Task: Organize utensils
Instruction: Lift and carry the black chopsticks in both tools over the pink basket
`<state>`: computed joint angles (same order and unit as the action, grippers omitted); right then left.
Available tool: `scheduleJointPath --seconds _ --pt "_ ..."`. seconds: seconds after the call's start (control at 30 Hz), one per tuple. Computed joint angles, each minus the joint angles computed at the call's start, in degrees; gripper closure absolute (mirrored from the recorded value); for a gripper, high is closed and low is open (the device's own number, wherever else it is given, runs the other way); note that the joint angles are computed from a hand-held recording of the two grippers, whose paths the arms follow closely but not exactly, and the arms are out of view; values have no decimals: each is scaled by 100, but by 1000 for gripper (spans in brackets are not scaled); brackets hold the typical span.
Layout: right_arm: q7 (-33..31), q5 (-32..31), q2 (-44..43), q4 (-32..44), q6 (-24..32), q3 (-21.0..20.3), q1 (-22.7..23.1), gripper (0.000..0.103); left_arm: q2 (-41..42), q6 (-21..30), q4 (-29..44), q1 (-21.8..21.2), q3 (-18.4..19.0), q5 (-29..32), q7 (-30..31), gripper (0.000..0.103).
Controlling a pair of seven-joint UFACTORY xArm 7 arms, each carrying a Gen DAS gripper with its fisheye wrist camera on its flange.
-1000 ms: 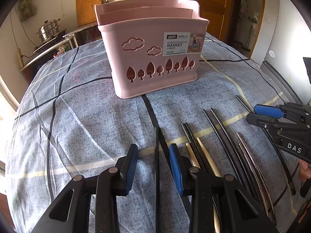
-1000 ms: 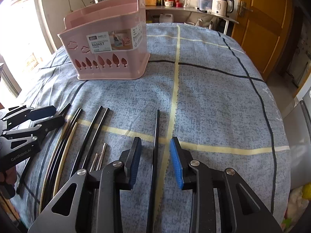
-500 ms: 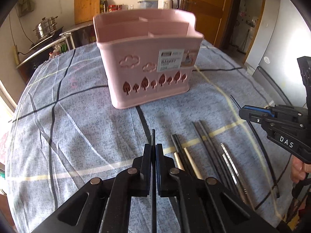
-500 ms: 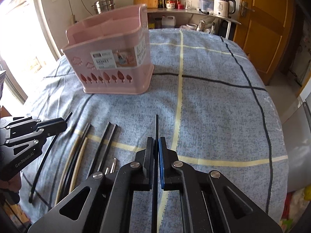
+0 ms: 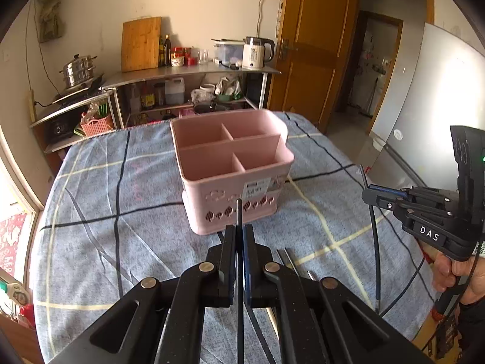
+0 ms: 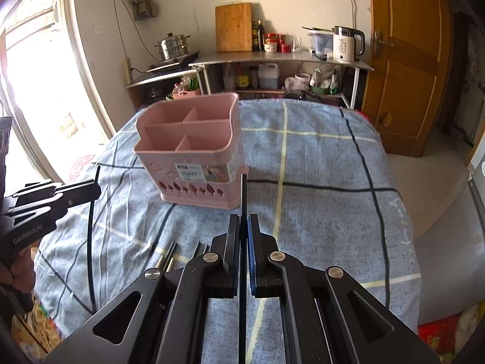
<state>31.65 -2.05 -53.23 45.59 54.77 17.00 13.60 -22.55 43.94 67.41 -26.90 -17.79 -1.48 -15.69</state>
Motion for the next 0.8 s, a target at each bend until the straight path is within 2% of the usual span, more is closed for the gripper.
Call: scheduleJointPath --seconds 0.5,0.8 --pt "-199 -128 10 571 -29 9 -161 98 -74 180 580 131 75 -49 33 99" --pt "-256 -105 115 840 -229 -19 -259 98 128 234 1051 208 51 -15 39 99"
